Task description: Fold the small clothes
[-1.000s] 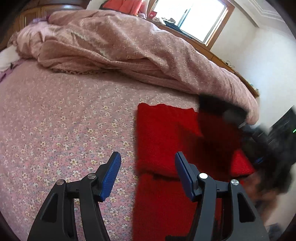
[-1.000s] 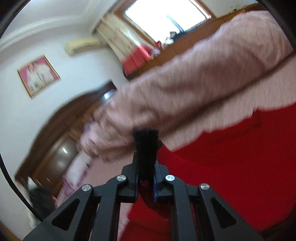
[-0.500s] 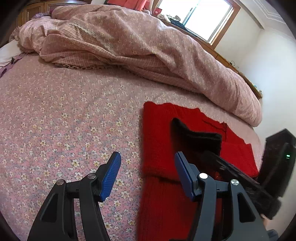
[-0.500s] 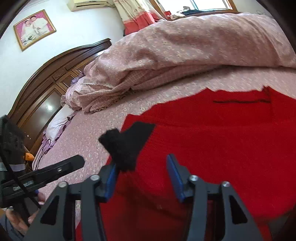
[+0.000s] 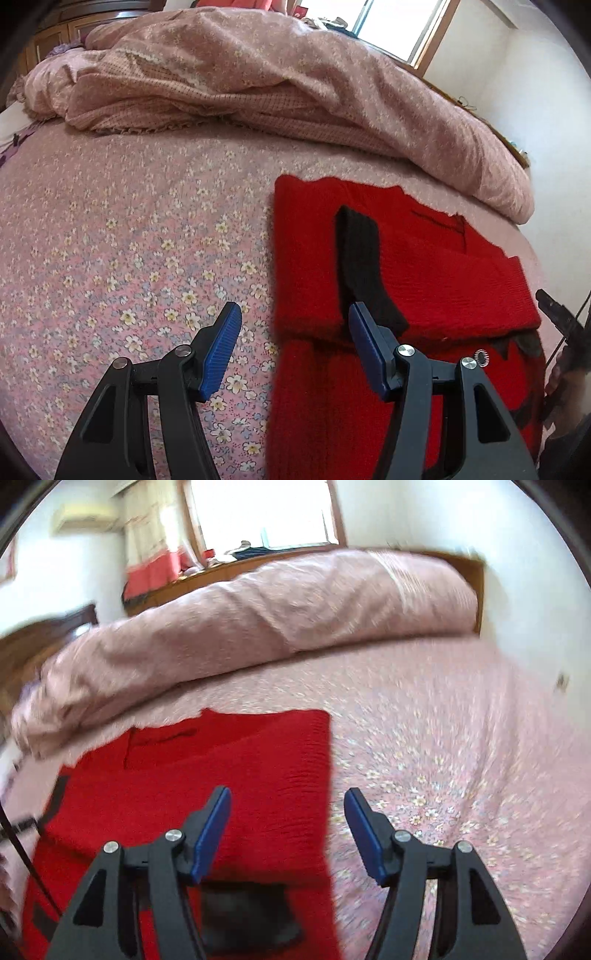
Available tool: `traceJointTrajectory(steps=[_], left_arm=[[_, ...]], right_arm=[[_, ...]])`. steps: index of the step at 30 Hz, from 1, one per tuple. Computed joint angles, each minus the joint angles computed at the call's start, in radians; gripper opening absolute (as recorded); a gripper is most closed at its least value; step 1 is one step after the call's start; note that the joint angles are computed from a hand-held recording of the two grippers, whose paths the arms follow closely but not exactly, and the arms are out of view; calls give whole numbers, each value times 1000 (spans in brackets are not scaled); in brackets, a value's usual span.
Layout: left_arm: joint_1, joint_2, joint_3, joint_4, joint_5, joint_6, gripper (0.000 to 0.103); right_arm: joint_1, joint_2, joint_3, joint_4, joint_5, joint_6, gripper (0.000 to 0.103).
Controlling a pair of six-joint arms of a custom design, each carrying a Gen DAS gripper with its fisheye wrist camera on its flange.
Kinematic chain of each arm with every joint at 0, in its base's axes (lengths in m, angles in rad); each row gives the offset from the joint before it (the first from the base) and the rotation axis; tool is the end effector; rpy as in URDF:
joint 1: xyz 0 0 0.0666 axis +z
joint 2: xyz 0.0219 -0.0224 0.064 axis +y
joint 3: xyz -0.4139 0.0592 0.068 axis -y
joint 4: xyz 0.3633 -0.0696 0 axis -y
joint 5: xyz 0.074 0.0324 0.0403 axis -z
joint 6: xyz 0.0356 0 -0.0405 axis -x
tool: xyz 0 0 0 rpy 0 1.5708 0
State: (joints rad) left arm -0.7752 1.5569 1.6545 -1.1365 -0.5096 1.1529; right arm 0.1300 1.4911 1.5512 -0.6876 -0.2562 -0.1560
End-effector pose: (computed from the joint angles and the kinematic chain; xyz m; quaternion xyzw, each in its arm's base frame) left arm 0.3682 -0.3370 0.4901 -0.2403 0.9047 -0.0703 0.3448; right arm 0.5016 0.0743 0.5066 -0.0466 0.8842 0.1769 0.4298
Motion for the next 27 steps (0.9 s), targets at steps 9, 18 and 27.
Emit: traceJointTrajectory(steps=[9,18,27], left_arm=[[12,-2,-19,17,36,-3,54],[9,13,10,-11,6,-37,54],[90,16,-6,82,54,-100,54]], right_arm=[[5,60,38,-6,-1,-21,11],[-102,90,17,-12,-148,-196,21],[-83,61,9,-32,-148,-156,39]])
